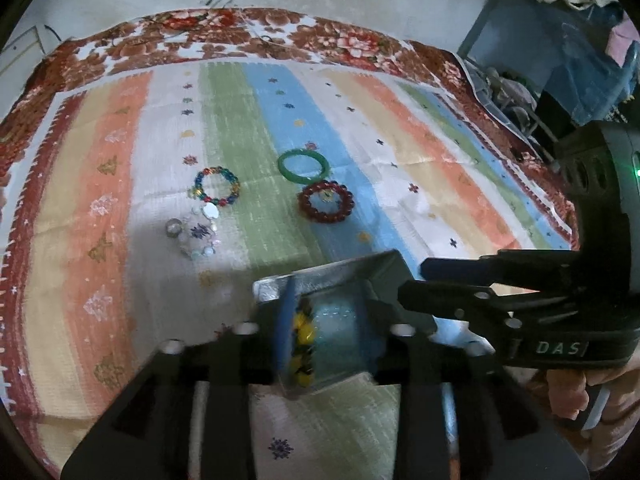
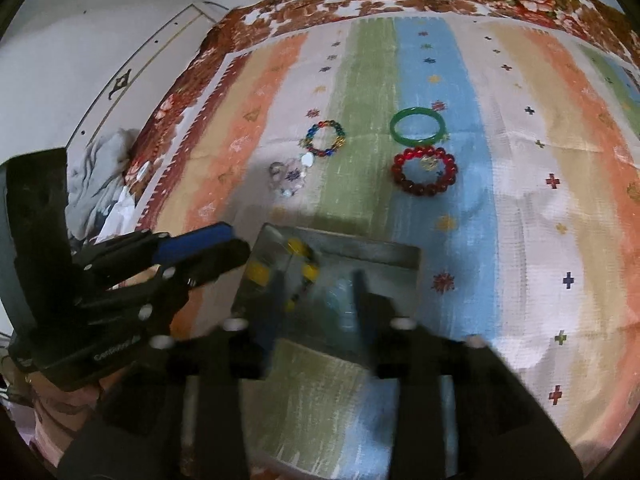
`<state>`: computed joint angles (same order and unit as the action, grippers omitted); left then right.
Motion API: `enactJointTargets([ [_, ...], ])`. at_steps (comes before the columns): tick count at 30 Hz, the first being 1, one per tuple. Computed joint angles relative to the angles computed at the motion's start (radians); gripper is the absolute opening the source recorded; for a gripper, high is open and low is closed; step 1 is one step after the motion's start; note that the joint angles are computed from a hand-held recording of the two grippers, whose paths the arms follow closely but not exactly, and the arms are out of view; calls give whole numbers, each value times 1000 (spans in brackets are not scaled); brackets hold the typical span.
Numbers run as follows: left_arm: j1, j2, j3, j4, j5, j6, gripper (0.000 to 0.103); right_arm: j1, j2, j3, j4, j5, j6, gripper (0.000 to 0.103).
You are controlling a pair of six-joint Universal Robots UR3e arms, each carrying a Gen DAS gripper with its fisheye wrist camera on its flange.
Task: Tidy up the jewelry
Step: 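Carry both bracelets over the silver tin box and open both tools to drop them, then lift both open tools out of the tin box toward the remaining jewelry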
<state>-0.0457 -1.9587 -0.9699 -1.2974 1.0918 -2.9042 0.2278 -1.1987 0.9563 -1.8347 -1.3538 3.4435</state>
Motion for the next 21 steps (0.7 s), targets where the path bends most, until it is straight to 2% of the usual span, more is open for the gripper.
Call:
enactJointTargets([
  [5, 19, -28, 35, 15, 52, -26, 44, -28, 9, 6, -8, -23, 12, 52],
  [10, 36, -94, 116, -6, 119, -54, 46, -42, 27, -10, -5, -52, 12, 54],
  [12, 43, -119, 146, -13, 134, -62, 53, -44, 43, -31, 1, -63, 14, 57],
  [15, 43, -148, 175, -19, 160, -66, 56, -38, 68, -64, 13, -91, 8, 62],
  [21, 20, -206, 243, -20, 234, -56, 57, -41, 117, -105, 25, -130, 0, 67],
])
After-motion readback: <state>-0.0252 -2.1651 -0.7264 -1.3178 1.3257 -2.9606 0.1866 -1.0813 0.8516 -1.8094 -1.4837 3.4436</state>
